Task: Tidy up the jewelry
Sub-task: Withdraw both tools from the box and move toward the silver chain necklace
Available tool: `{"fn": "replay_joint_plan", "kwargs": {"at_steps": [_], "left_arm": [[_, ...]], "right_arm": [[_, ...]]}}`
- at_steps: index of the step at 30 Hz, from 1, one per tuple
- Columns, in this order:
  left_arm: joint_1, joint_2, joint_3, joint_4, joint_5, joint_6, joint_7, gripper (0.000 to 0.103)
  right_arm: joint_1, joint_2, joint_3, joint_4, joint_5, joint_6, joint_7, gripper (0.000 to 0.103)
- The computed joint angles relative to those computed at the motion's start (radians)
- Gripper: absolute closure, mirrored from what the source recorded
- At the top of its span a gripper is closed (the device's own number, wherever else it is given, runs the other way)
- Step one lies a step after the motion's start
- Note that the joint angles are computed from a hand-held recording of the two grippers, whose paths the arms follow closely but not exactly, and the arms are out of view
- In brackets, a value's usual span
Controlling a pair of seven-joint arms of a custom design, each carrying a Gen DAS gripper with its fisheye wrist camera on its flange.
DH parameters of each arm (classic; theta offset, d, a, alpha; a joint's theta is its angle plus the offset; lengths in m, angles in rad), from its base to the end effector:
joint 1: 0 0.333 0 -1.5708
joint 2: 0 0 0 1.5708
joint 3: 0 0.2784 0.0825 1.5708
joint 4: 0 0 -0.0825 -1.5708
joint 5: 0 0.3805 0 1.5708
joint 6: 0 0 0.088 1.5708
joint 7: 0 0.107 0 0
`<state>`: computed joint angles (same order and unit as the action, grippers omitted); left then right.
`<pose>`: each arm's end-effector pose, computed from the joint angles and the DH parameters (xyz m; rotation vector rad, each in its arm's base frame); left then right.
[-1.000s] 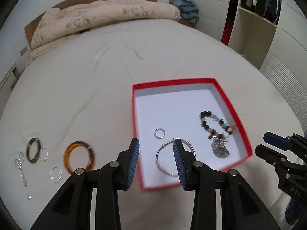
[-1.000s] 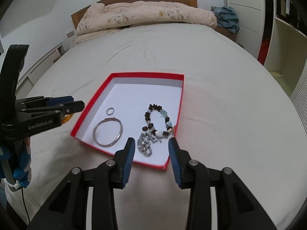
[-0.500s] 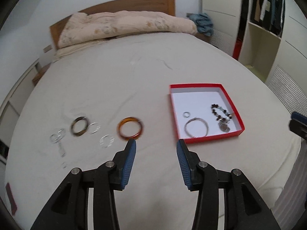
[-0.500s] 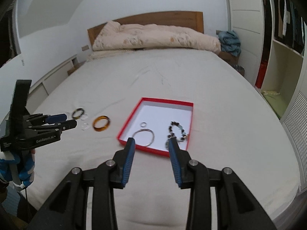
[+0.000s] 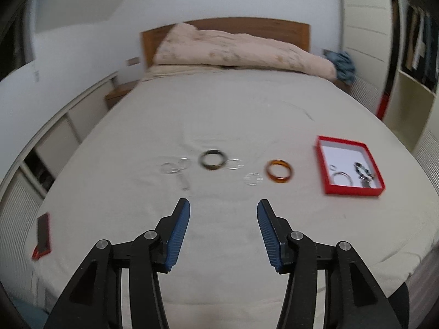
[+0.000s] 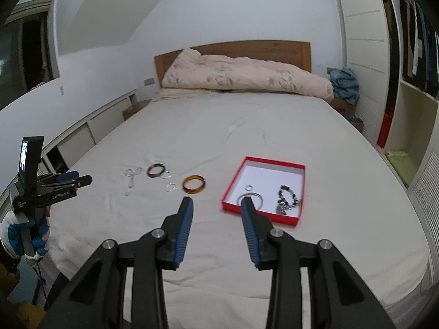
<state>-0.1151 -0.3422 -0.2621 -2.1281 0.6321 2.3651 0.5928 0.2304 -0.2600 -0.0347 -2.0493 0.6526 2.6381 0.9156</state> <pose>0.4709 -0.1937 0.5774 -1.8856 1.4550 -0.5789 0.5280 0.0870 0.6113 -1.8462 1.2113 -0.4822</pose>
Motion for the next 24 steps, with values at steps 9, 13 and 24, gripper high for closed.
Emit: {"fn": "replay_joint_plan", "kwargs": {"at_steps": [9, 13, 24], "left_arm": [[0.032, -0.342, 0.031, -0.272, -0.050, -0.044, -0.025, 0.052], [0.047, -0.444, 0.030, -0.344, -0.069, -0.065, -0.025, 0.049], [0.065, -0.574, 0.032, -0.426, -0.105, -0.081, -0.007, 0.044]], "right_arm": [[0.046, -0.113, 0.002, -0.069, 0.026, 0.011, -0.023, 0.069], [0.067, -0.147, 0.000, -0.089, 0.033, 0.018, -0.025, 0.069], [0.104, -0.194, -0.005, -0.109, 0.042, 0.020, -0.016, 0.069]]}}
